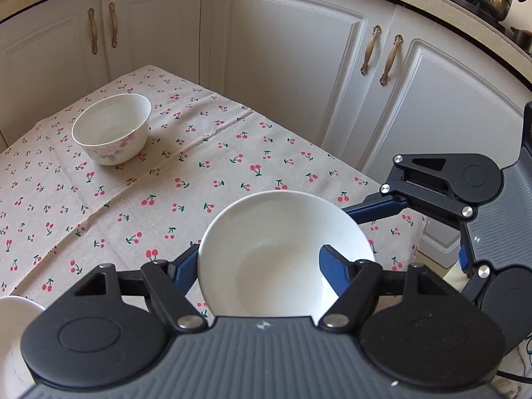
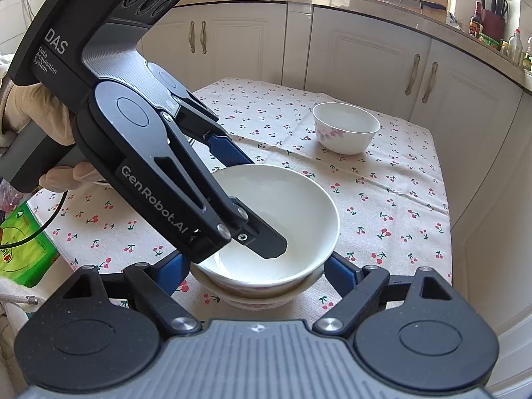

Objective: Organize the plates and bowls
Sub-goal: 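Open the left gripper to release the nested bowl and withdraw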

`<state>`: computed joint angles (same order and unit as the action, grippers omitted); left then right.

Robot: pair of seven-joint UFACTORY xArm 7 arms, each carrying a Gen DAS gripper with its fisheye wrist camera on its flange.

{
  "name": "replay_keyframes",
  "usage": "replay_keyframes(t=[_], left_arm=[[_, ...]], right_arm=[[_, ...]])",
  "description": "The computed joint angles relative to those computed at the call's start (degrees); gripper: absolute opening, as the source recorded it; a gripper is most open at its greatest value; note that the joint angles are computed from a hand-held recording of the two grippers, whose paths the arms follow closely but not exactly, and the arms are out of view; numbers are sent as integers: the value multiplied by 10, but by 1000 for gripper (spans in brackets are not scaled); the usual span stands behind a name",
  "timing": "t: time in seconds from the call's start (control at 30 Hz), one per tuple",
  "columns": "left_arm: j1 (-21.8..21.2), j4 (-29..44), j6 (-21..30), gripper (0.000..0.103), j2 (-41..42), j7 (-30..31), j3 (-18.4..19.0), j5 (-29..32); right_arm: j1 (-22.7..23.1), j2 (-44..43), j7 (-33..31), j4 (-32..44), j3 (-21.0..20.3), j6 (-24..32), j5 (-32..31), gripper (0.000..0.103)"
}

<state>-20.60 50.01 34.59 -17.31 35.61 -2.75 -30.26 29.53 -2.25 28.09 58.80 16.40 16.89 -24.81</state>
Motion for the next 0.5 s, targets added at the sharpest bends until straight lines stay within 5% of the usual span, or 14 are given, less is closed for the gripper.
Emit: replay_keyframes(t=[0.13,0.5], left_arm=[[-2,1,-3,77,-1,5,1,-5],[3,2,-9,82,-9,3,3,4]], right_arm=[[-1,-4,-8,-9,-2,-19,8,103],[-5,-20,-17,-20,7,-54,5,103]])
